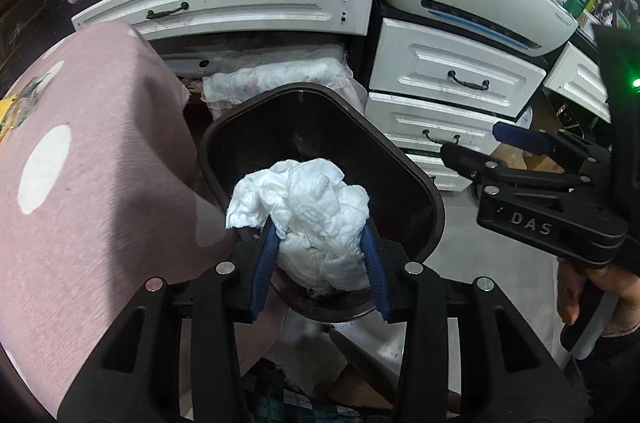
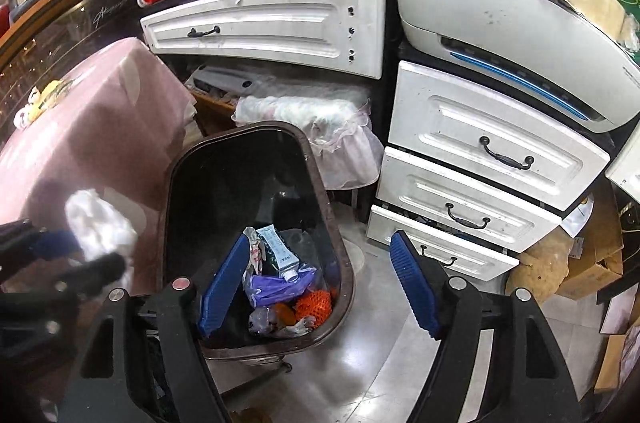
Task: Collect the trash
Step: 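Open the left gripper to drop the white tissues into the bin, then withdraw both open grippers from the bin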
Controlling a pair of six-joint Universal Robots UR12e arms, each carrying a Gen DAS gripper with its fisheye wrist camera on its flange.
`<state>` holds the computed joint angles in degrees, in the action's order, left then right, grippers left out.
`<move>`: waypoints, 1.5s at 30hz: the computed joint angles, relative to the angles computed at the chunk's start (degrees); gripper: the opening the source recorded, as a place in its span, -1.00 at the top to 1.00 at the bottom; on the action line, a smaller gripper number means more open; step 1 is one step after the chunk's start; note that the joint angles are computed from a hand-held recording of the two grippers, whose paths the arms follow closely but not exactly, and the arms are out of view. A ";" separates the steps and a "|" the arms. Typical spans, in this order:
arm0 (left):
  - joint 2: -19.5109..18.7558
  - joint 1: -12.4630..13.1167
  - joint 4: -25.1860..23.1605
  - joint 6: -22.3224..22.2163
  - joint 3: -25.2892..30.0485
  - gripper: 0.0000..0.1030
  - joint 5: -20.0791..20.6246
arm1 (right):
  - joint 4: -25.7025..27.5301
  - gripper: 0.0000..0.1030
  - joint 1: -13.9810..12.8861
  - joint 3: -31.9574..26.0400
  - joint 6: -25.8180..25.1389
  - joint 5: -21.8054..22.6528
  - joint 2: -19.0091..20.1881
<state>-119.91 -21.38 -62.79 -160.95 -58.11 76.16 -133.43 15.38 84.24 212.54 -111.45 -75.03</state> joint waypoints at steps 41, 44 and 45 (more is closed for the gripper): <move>2.56 0.62 3.11 4.29 -2.51 -0.84 -7.00 | -1.68 -0.51 -0.43 0.49 0.82 -0.07 -1.00; 3.78 1.24 4.29 4.12 -3.38 -0.88 -7.61 | -2.22 -0.51 -0.06 -0.51 -0.60 0.57 -0.54; 4.17 1.54 4.67 4.02 -3.65 -0.89 -7.97 | -2.46 -0.51 0.09 -0.94 -1.15 0.75 -0.33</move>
<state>-115.74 -19.84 -58.12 -156.93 -61.76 68.19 -135.88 15.47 83.30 211.39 -110.70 -75.36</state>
